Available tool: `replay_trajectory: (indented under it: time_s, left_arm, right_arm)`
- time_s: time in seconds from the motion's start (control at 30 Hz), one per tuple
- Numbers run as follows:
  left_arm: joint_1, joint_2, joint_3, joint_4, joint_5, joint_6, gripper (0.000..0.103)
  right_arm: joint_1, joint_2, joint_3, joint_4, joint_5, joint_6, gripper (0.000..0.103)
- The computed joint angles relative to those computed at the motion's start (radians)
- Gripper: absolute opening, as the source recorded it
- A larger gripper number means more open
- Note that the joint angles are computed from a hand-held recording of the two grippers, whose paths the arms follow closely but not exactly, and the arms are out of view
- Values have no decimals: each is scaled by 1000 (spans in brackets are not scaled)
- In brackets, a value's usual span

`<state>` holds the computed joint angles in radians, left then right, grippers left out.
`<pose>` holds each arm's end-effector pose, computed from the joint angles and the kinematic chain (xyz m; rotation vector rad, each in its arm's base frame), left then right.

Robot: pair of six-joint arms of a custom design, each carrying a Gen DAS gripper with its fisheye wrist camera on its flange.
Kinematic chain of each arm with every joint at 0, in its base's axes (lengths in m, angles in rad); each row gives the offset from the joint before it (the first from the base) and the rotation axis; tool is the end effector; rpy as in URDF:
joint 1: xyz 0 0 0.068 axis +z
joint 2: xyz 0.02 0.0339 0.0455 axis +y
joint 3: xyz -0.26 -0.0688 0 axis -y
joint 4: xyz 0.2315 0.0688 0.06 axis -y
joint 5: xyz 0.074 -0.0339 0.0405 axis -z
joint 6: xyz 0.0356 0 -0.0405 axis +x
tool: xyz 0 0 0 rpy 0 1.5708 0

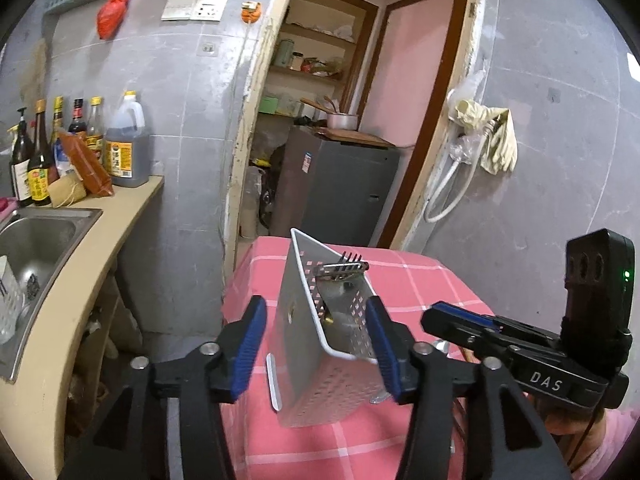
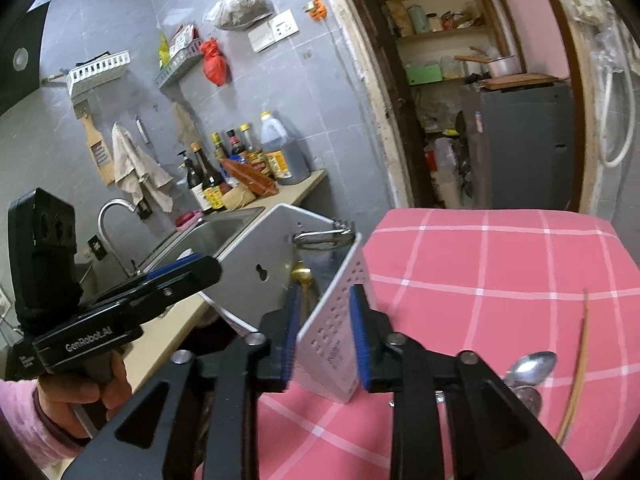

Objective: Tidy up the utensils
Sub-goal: 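Move both open grippers back over the remaining utensils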

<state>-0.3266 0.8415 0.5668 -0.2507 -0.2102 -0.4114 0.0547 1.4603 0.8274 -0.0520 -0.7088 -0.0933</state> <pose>0.1729 -0.0507 0.2477 -0.2153 2.0805 -0.2284 0.2900 0.0391 0.2195 -0.5318 2.1021 0.7706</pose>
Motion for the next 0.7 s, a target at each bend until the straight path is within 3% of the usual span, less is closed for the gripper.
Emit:
replay_trajectory:
  time_s: [0.2, 0.3, 0.43, 0.7]
  left_arm:
    - [-89, -49, -11, -23, -126, -54, 80]
    - [-165, -53, -4, -39, -233, -89, 95]
    - [-326, -46, -1, -33, -450, -133, 103]
    - [-549, 93, 63, -30, -651, -192, 103]
  right_arm:
    - [-82, -96, -68, 42, 25, 30, 56]
    - [-137, -139, -91, 55, 32, 33, 72]
    - [-231, -215, -134, 86, 28, 11, 97]
    - [-411, -284, -121, 22, -40, -97, 101]
